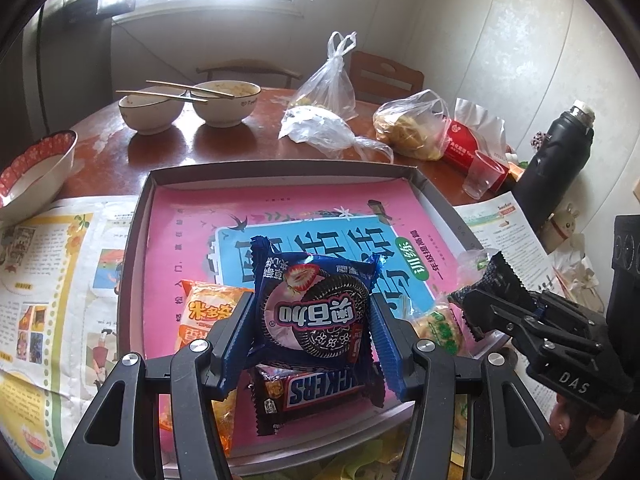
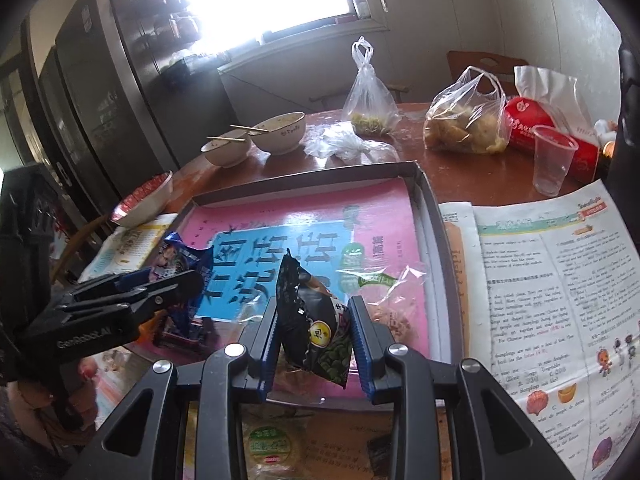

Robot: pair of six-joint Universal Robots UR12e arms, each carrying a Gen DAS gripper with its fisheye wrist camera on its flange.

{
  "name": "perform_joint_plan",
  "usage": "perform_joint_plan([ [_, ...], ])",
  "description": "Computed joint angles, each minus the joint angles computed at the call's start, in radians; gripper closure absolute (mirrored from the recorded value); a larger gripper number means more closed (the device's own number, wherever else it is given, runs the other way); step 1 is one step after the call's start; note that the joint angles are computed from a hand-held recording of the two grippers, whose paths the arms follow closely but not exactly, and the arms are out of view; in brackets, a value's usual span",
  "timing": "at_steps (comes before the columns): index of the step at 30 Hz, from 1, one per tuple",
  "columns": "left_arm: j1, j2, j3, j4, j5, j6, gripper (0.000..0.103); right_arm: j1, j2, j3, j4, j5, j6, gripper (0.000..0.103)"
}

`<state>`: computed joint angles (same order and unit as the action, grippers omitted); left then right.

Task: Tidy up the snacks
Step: 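Lower the biscuit pack onto the Snickers with left gripper while right gripper holds black bag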

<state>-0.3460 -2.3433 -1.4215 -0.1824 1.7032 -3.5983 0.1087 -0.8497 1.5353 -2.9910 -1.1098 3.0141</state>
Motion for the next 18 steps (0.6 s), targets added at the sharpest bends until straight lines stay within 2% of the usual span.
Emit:
perform_joint_plan([
  [3,0.0,-0.003,0.005,-0.005,-0.002,0.003,0.046,0.006,0.004,-0.001,-0.009,-0.035,-0.005,0.07],
  [18,-0.001,-0.026,0.055,-0.064,-0.014,0.03,0.045,0.02,0.003,0.012,-0.038,-0.101,-0.028,0.07],
])
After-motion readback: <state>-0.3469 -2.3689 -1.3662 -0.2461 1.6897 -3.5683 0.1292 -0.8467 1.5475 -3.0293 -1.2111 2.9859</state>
